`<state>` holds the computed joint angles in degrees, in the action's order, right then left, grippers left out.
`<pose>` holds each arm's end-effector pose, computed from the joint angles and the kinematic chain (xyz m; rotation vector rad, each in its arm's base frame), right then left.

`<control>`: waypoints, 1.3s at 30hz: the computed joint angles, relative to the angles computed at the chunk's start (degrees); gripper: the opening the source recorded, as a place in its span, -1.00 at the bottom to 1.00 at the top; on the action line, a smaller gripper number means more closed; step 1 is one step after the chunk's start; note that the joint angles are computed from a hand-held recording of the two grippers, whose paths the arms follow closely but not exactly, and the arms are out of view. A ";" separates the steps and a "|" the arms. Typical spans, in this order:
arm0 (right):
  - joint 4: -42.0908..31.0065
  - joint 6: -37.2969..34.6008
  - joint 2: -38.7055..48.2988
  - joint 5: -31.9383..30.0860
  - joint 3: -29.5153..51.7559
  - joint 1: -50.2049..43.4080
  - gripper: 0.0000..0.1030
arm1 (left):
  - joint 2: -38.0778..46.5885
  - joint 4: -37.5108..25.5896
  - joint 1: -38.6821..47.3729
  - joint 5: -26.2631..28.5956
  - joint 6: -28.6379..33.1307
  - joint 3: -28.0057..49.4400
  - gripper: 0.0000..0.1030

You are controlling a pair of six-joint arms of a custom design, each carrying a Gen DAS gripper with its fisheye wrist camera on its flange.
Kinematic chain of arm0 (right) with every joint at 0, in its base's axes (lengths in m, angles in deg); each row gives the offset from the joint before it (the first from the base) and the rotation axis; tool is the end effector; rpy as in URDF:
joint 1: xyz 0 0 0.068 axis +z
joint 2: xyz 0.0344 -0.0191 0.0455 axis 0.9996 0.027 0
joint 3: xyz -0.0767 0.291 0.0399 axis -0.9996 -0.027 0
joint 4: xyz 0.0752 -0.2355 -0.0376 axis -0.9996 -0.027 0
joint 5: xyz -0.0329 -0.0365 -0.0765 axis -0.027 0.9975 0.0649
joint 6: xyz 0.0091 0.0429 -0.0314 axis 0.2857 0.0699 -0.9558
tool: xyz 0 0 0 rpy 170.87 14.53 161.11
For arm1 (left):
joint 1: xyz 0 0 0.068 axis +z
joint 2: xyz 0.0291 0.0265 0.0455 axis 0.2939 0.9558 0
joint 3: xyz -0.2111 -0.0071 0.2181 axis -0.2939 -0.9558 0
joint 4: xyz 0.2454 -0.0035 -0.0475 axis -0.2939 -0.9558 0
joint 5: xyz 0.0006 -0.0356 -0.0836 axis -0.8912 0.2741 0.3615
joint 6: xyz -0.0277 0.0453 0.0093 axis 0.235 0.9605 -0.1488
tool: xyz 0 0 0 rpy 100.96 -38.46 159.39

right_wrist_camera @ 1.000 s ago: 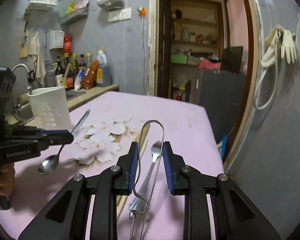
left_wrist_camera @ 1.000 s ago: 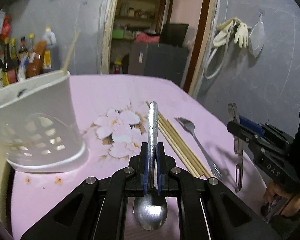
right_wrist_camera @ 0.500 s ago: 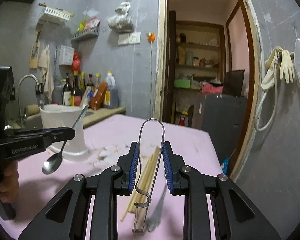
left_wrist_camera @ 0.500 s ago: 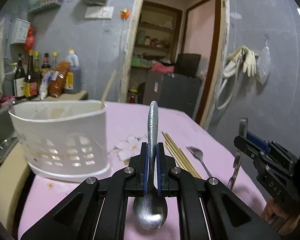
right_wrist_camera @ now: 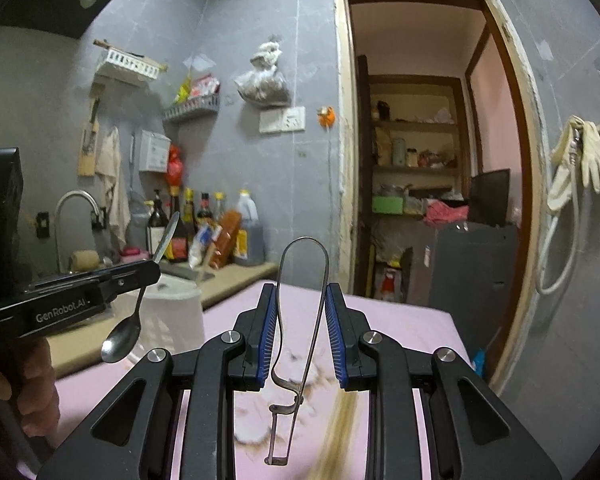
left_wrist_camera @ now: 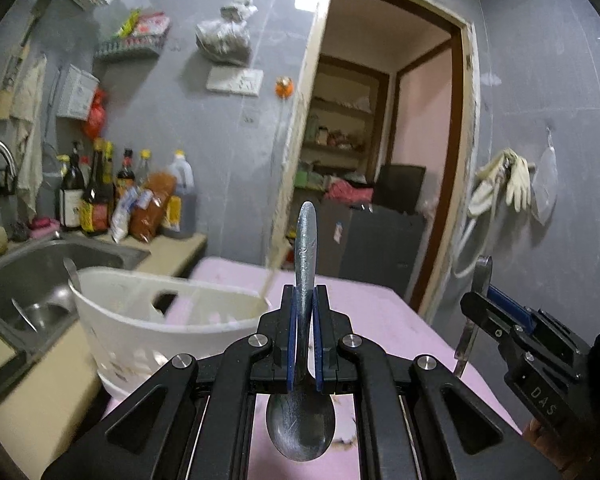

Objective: Organize utensils
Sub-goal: 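Lift the spoon with the left tool while the right tool carries the tongs to the caddy, then lower the spoon and tongs into the white caddy and open both tools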

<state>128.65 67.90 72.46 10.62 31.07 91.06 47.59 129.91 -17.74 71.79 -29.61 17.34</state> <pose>0.2314 0.0143 0.2073 -0.1675 1.6751 0.0794 0.2764 -0.1856 0.2265 0.2399 1.7757 -0.4517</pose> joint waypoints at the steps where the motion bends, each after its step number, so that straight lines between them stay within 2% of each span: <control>1: -0.38 0.26 0.20 0.01 1.24 0.91 -0.58 | -0.47 0.14 0.64 -0.11 0.04 0.22 -0.90; 5: -1.03 1.37 1.12 -0.71 4.97 3.21 -0.58 | -2.02 -0.33 4.60 1.49 -0.95 1.53 -0.90; 13: -3.01 4.49 6.53 -3.63 17.74 7.81 -0.58 | -2.08 -3.12 15.18 5.90 -5.40 6.70 -0.90; 21: -5.35 6.75 14.00 -5.21 27.96 11.11 -0.58 | 3.06 -3.97 23.06 8.32 -9.71 12.02 -0.90; 28: -6.61 5.67 19.21 -4.84 31.32 12.97 -0.58 | 8.08 -4.71 26.27 11.95 -13.38 14.97 -0.90; 34: -5.74 4.43 22.56 -3.58 31.94 13.70 -0.58 | 10.52 -2.32 25.67 10.36 -14.17 14.23 -0.90; 39: -4.07 3.09 24.49 -2.53 31.25 14.18 -0.58 | 11.68 2.05 22.84 4.21 -12.44 11.81 -0.90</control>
